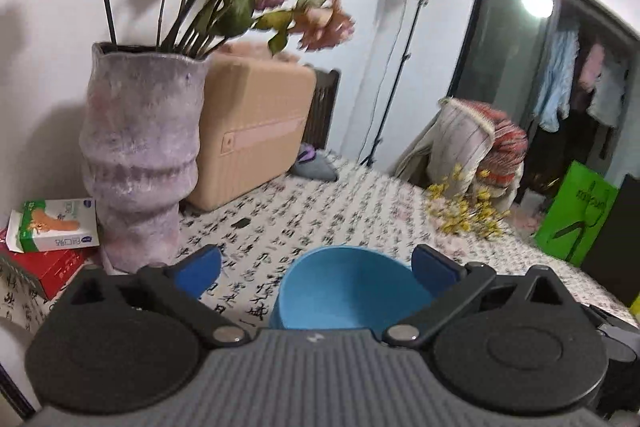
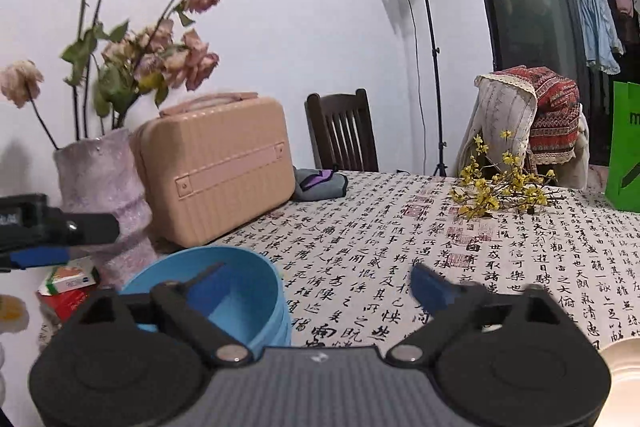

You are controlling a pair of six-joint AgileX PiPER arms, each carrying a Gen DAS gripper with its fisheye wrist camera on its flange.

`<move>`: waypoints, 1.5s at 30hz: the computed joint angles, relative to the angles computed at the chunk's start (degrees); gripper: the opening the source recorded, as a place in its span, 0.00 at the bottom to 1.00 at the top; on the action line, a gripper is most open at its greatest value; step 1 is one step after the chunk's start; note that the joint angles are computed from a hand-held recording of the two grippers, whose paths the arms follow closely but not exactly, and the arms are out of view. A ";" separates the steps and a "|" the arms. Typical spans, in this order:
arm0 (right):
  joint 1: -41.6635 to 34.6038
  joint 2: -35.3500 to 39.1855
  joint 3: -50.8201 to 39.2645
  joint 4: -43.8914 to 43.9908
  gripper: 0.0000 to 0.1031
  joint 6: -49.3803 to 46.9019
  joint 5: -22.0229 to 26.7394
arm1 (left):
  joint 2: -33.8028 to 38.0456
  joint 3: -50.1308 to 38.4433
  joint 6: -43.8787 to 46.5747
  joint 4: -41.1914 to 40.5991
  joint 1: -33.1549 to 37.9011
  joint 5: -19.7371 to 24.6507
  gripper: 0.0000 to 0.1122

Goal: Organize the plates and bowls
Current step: 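Open both grippers to drop the blue bowl onto the stacked bowls, then lower both open grippers to the rim of the three stacked bowls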

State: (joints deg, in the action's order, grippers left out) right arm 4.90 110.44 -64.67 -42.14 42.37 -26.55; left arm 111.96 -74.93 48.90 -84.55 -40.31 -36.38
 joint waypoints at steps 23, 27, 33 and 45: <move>-0.44 0.43 3.41 12.11 1.00 -13.29 2.37 | 1.11 7.79 -25.21 29.12 9.43 7.51 0.92; 0.72 1.49 2.26 18.22 1.00 -18.67 4.62 | 1.32 7.17 -25.54 34.97 11.34 10.90 0.92; 1.09 1.86 1.36 25.20 1.00 -20.37 5.80 | 3.50 1.80 -23.09 38.35 13.01 17.53 0.92; 0.59 -1.30 4.38 23.67 1.00 -16.70 4.59 | 4.10 -0.82 -15.74 28.75 12.07 20.54 0.92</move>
